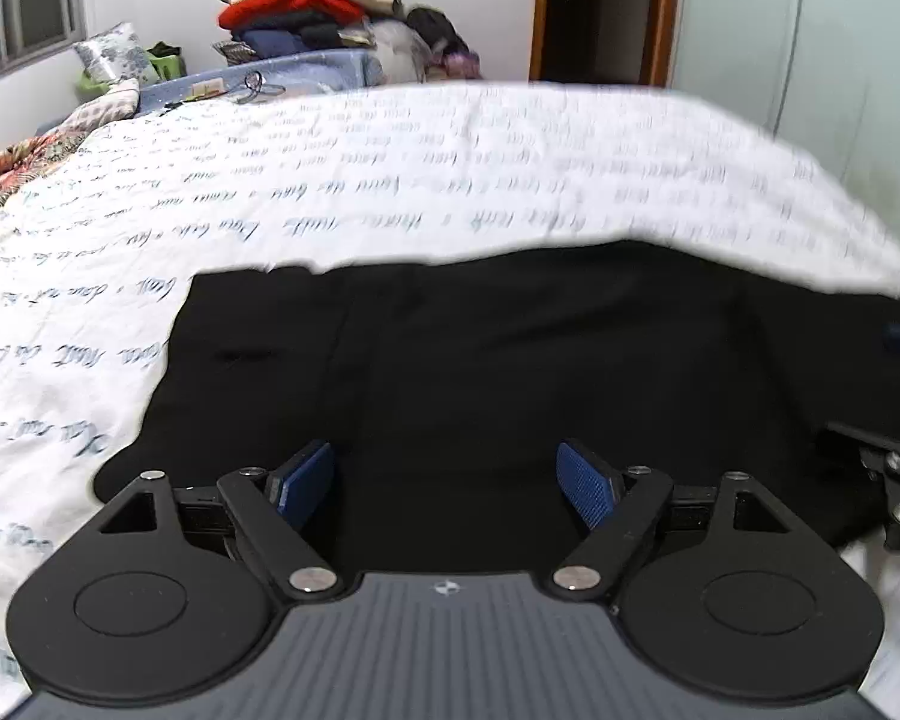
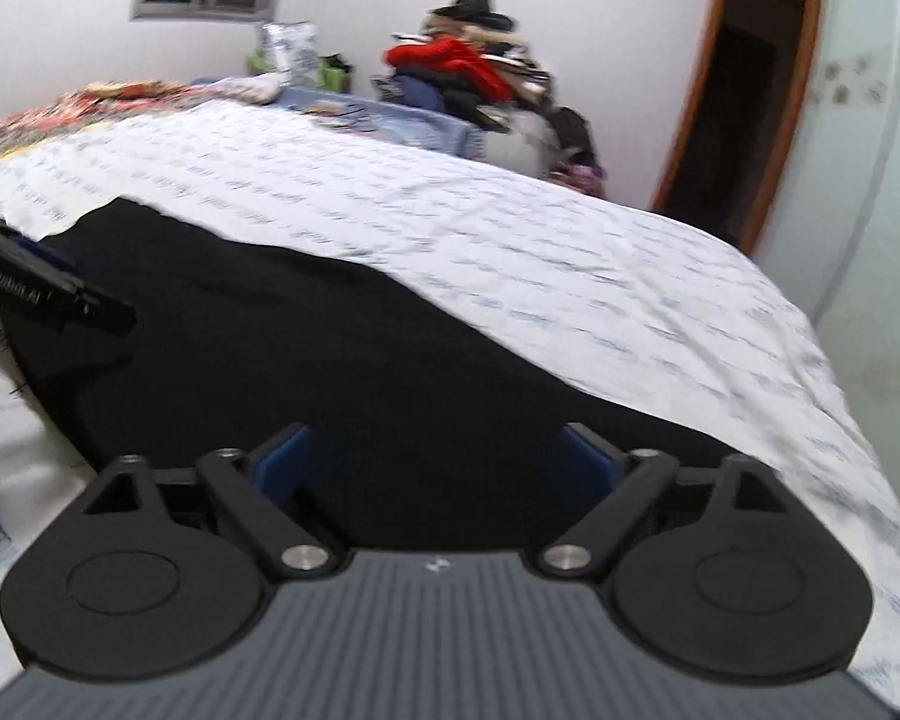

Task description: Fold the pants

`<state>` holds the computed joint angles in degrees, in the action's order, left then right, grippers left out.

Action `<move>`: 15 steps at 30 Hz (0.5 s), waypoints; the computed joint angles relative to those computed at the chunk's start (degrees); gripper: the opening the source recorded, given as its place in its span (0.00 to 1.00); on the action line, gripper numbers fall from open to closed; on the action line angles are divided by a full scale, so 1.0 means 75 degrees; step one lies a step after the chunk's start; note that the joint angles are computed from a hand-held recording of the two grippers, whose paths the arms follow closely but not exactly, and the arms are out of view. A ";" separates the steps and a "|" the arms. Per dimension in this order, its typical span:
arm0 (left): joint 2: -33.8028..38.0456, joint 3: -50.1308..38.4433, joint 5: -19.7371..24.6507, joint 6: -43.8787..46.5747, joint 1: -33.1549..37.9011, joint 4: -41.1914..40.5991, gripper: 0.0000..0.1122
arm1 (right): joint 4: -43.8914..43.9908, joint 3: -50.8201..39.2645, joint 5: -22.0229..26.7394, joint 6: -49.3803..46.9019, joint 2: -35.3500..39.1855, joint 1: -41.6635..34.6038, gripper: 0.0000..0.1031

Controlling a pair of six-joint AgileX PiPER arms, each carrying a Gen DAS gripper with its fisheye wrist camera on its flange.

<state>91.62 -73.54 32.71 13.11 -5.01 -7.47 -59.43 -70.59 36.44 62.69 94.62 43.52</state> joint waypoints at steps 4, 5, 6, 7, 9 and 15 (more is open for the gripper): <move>-0.0507 0.0806 -0.0663 0.1078 0.0210 -0.0517 0.76 | 0.0220 -0.0445 0.0377 -0.0387 0.0693 0.0265 0.90; -0.0595 0.0886 -0.0756 0.1284 0.0318 -0.0746 0.76 | 0.0274 -0.0456 0.0437 -0.0320 0.0646 0.0291 0.91; -0.0642 0.0883 -0.0839 0.1377 0.0446 -0.0910 0.76 | 0.0446 -0.0532 0.0507 -0.0412 0.0591 0.0306 0.91; -0.0653 0.0869 -0.0978 0.1342 0.0570 -0.1009 0.76 | 0.0433 -0.0610 0.0610 -0.0374 0.0522 0.0379 0.93; -0.0583 0.0656 -0.1020 0.1053 0.0912 -0.1164 0.77 | -0.0170 -0.0700 0.0717 0.0004 0.0451 0.0652 0.98; 0.0231 -0.0820 0.0777 0.0702 0.2769 -0.3019 0.77 | -0.2069 -0.1517 0.0287 0.0311 0.1213 0.1541 1.00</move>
